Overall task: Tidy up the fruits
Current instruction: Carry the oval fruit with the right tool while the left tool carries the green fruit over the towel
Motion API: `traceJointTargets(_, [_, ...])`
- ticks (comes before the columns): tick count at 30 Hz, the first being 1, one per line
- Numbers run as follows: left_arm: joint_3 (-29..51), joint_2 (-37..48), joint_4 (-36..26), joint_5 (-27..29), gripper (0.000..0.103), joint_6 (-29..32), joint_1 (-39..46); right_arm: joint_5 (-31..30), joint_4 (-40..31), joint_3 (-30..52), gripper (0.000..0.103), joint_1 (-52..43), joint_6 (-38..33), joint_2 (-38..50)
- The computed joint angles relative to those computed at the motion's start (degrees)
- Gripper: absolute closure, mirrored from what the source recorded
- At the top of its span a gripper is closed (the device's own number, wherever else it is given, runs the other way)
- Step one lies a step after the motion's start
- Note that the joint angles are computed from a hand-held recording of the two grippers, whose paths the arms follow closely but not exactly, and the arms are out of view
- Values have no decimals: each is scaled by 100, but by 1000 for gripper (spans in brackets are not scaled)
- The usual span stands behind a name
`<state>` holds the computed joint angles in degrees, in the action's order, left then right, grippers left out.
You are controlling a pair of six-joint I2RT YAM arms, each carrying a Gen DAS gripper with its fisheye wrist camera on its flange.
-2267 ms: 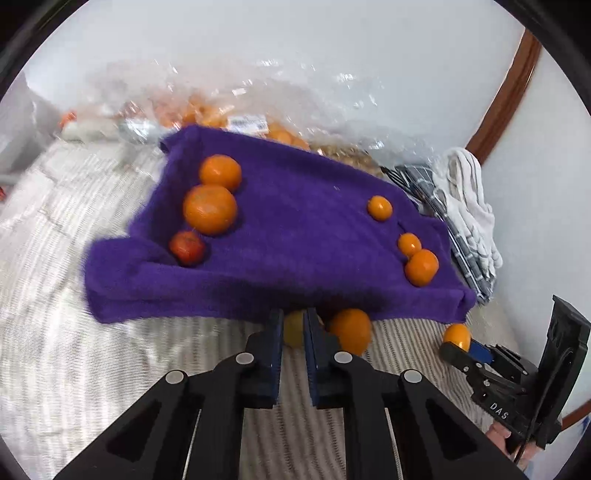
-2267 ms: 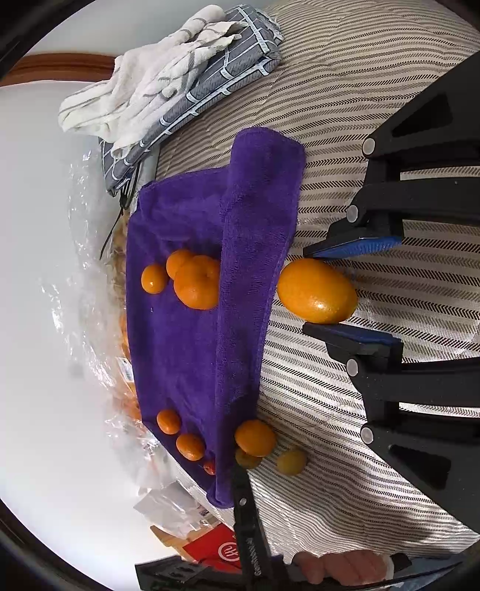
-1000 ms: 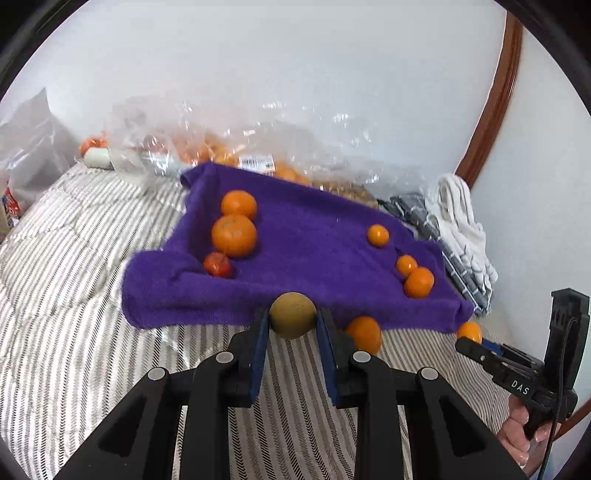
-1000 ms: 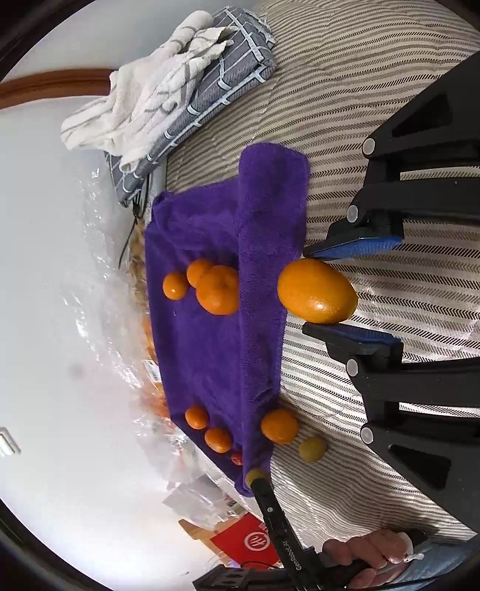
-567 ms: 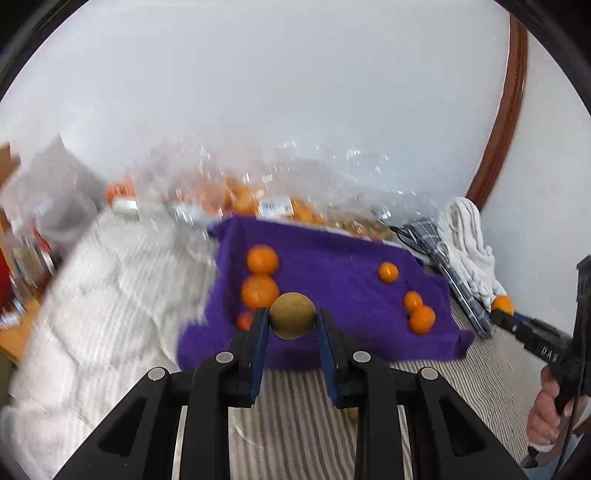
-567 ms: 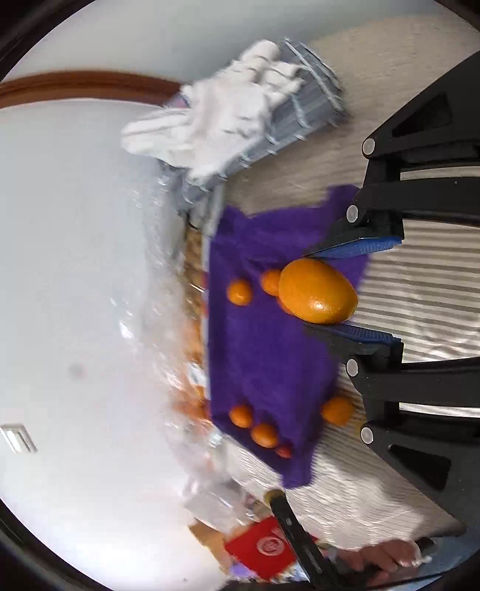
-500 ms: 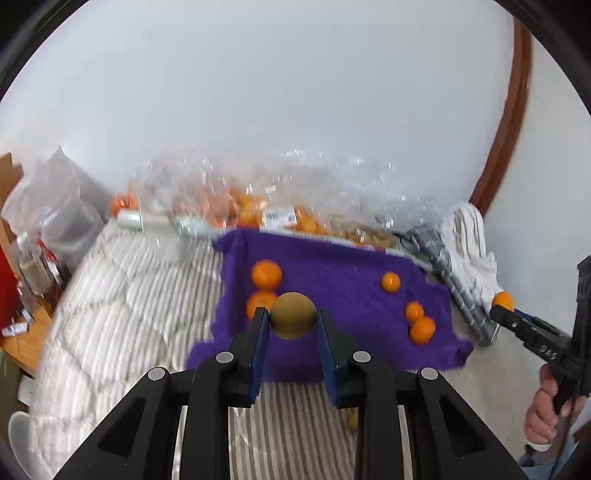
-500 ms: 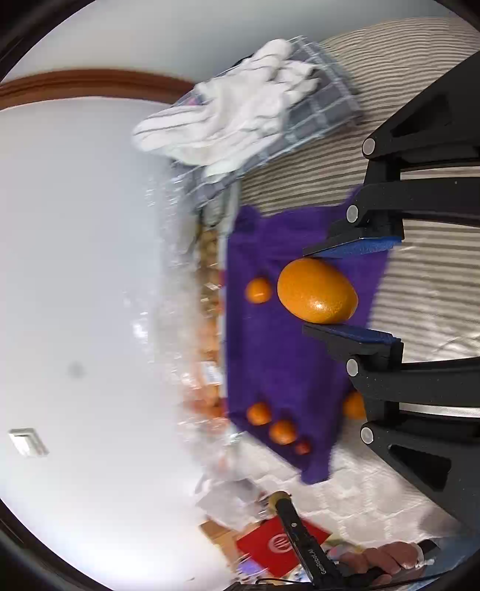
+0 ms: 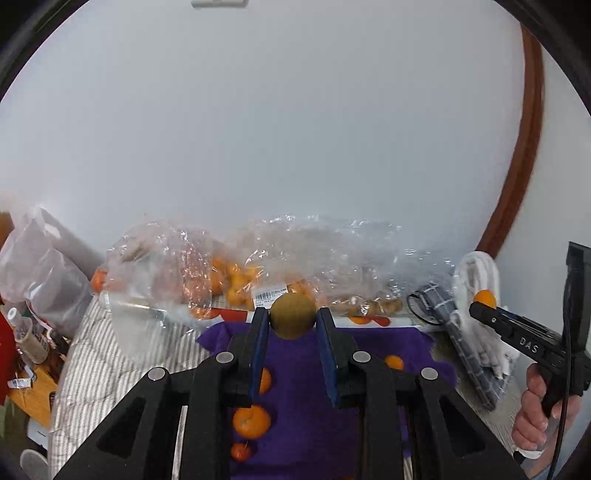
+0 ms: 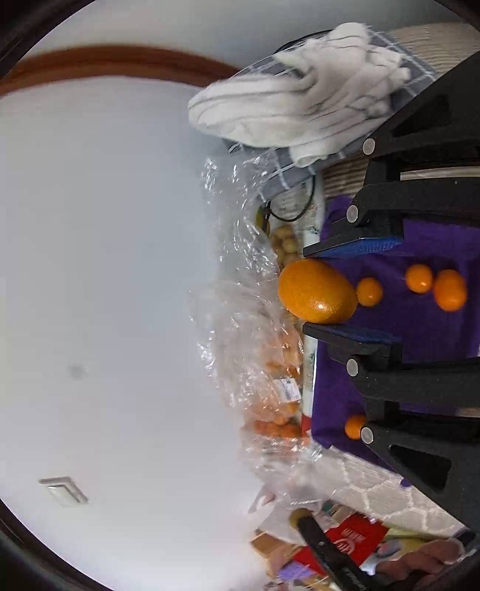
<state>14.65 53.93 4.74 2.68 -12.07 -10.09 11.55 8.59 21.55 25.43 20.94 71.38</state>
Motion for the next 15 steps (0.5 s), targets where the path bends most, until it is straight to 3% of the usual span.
traceJointTargets(5, [287,2236,1611,-182,78,-197,-250,-516,1080,87,70,-509,-286,1382])
traceJointTargets(9, [491,3417,2396,-190,78,-197,-313,-690,1018,559,70,-773,-539,2435])
traceJointTargets(15, [840,4497,2652,-143,78,-41,-313,-803,1037,877,70,-856,-853,3362])
